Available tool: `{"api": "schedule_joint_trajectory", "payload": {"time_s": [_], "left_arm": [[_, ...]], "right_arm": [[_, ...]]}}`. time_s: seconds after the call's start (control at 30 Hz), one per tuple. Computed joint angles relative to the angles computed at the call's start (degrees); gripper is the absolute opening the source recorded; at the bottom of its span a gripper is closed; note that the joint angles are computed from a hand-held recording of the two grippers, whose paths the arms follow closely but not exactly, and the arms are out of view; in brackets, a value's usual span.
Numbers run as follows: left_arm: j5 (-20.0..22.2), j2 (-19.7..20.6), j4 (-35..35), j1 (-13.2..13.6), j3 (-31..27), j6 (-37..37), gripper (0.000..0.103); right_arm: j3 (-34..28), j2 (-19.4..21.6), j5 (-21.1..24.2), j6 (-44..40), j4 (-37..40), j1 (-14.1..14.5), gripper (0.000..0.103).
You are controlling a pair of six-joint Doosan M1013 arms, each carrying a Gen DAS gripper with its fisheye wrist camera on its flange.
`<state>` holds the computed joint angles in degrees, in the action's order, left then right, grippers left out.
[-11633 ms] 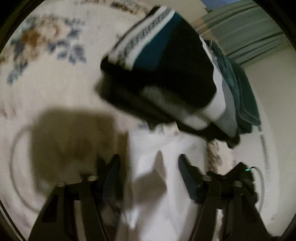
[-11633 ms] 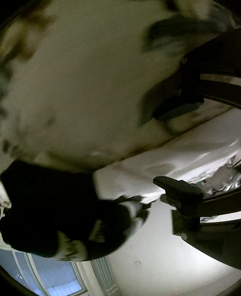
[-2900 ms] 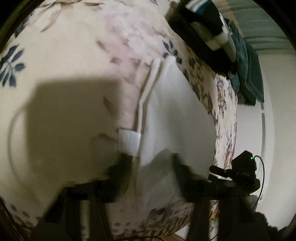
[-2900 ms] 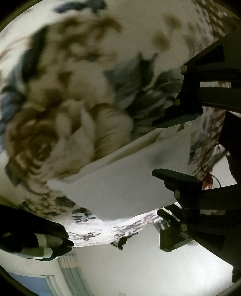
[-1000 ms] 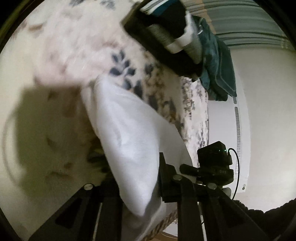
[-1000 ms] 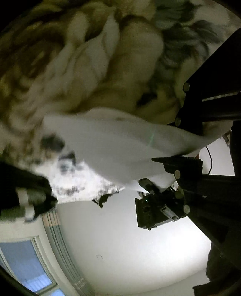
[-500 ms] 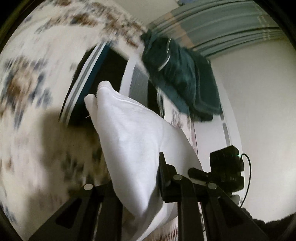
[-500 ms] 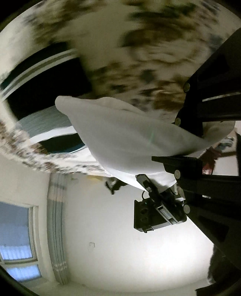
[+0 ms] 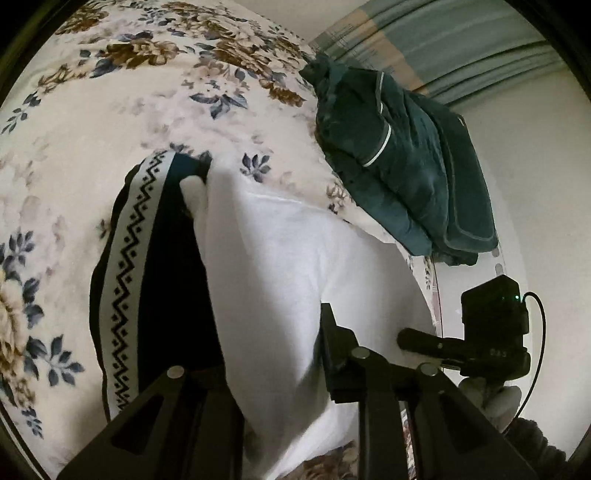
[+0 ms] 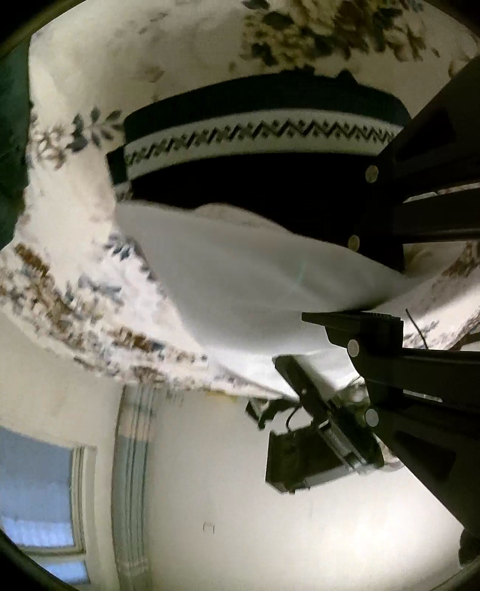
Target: Fold small clothes
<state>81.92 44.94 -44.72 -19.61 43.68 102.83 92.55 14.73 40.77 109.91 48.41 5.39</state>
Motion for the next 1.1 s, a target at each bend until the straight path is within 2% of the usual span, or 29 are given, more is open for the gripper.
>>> {"api": "schedule_joint_trajectory", "payload": {"time_s": [0.03,0.07,0.1,0.17,0.23,0.27,0.3,0.33,0.37,0.4,0.43,0.53,0.87,1.1], "left_arm": [[-0.3,-0.4,1.4,-0.1,0.2,-0.9,0.028],[-1.1,-1.1,4.3,-0.4,0.7,-2.0,0.041],[-2.3,-2.0,8.0,-0.8,1.3,-3.0,0.048],[-5.6,-4.1,13.1,-1.4,3.3,-3.2,0.056],[-10.5,-7.1,19.3,-2.4,6.4,-2.2,0.057],[-12.0,-8.0,21.1,-2.7,7.6,-1.6,0.057],[-13.4,-9.3,24.3,-3.2,8.8,-1.8,0.063],[-13.7,-10.0,26.6,-3.6,9.4,-2.0,0.073],[-14.1,-10.3,28.2,-3.9,9.9,-2.2,0.095],[-14.7,-11.1,29.8,-4.2,10.7,-2.3,0.103],[-14.8,-11.8,30.5,-4.4,11.5,-2.0,0.103],[-15.0,-13.8,34.0,-5.2,13.2,-2.5,0.103],[-14.8,-22.0,38.2,-5.6,17.1,-3.7,0.103],[-16.2,-29.8,39.7,-5.5,20.7,-4.0,0.103]], "right_arm": [[-0.4,0.1,0.8,1.6,-1.8,0.1,0.017],[-1.0,0.1,1.8,4.4,-4.9,0.5,0.019],[-2.1,0.2,3.2,7.8,-9.2,1.0,0.023],[-5.6,1.1,7.6,16.7,-21.2,2.7,0.033],[-8.3,1.9,11.8,22.4,-30.2,4.6,0.039],[-10.8,2.6,16.6,26.4,-37.1,6.2,0.041],[-11.9,2.8,19.3,28.6,-41.0,7.3,0.042],[-13.3,3.3,22.7,30.7,-44.9,8.4,0.046],[-15.2,4.1,27.4,33.0,-49.6,9.9,0.052],[-15.9,4.2,30.0,34.1,-52.2,11.0,0.070],[-16.7,4.4,32.2,35.2,-54.5,12.0,0.084],[-18.6,4.4,38.5,38.0,-59.0,14.7,0.102],[-24.8,1.1,52.2,45.0,-69.5,22.9,0.102],[-31.2,-0.7,61.3,48.6,-77.7,30.7,0.102]]}}
